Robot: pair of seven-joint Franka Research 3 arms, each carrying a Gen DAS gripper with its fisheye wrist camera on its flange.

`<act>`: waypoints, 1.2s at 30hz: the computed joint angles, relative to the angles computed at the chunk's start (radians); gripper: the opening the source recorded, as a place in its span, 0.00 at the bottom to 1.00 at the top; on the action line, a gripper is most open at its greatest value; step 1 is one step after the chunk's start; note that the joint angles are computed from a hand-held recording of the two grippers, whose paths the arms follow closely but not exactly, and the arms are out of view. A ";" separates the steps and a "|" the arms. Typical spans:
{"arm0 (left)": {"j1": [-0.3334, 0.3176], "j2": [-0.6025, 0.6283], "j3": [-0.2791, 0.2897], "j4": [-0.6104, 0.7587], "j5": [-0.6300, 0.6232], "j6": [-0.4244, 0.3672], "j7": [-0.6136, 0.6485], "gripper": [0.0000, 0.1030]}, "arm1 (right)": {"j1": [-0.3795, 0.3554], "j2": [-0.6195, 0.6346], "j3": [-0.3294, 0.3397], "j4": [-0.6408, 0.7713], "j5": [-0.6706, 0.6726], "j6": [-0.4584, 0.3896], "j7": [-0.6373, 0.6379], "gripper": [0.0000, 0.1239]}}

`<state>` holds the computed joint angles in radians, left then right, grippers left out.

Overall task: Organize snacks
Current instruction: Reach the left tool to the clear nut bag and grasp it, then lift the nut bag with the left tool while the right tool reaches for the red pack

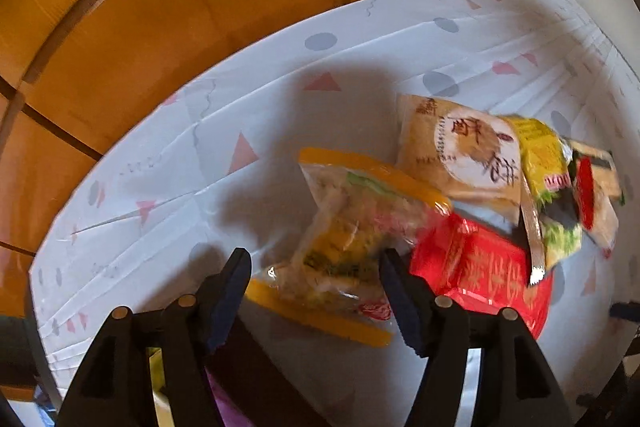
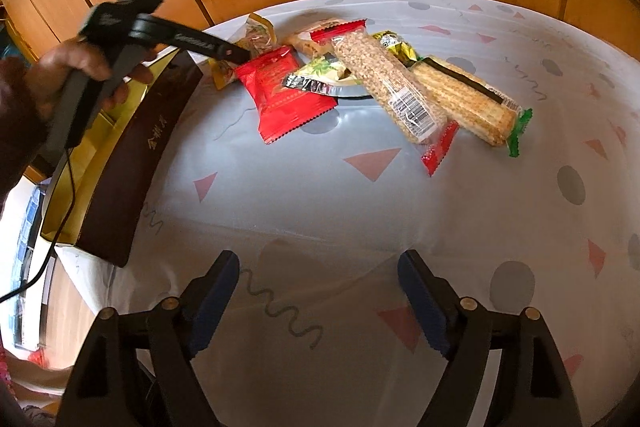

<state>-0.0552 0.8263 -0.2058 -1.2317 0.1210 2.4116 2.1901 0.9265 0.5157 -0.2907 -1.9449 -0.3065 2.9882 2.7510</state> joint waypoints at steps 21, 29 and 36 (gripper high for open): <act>0.127 -0.267 -0.093 -0.449 -0.197 0.216 -0.033 0.23 | 0.027 0.000 -0.025 -0.018 0.073 0.055 -0.010 0.69; 0.245 -0.469 -0.196 -0.738 -0.421 0.342 0.160 0.23 | 0.087 -0.032 -0.089 -0.073 0.089 0.061 0.021 0.66; 0.293 -0.636 -0.254 -0.949 -0.730 0.359 0.437 0.23 | 0.118 -0.070 -0.132 -0.123 0.044 0.045 0.093 0.66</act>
